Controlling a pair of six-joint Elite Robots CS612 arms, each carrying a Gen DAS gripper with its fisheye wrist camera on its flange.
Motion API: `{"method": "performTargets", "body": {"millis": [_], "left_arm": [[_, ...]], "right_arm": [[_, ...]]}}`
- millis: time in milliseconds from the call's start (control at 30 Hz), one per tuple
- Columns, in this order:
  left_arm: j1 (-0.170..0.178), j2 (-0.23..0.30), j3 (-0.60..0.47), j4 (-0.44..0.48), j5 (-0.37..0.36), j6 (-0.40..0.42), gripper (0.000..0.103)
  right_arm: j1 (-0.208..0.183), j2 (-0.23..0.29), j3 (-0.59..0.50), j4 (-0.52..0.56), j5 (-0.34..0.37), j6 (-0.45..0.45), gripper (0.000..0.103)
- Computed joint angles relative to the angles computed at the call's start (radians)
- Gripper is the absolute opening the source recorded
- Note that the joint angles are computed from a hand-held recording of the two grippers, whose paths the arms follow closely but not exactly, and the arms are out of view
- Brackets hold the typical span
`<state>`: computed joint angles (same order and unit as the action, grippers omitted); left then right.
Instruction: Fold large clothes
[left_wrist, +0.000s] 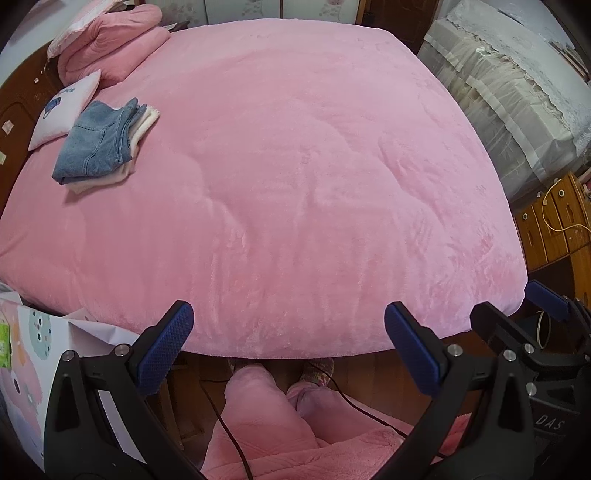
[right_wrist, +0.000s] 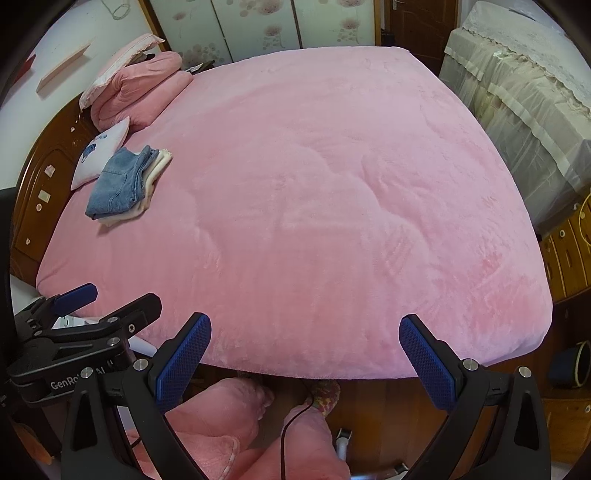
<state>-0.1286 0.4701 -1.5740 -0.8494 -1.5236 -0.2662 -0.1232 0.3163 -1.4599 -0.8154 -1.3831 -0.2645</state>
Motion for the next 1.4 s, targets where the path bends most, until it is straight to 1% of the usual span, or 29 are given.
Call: {"method": "performTargets", "body": {"millis": [233,600,933,1400], "left_arm": [[0.001,0.0,-0.001,0.002,-0.004,-0.001,0.102],[0.001,0.005,-0.015,0.005,-0.004,-0.014,0.102],[-0.011,0.008,-0.036,0.0,0.03,-0.028,0.102],[-0.024,0.008,-0.051,-0.012,0.054,-0.042,0.102]], "right_arm": [[0.001,0.006,-0.01,0.005,-0.007,0.016,0.103],[-0.002,0.003,-0.001,0.016,-0.007,0.003,0.103],[-0.002,0.006,-0.001,0.008,-0.003,0.015,0.103],[0.003,0.011,-0.005,0.006,0.0,0.03,0.103]]}}
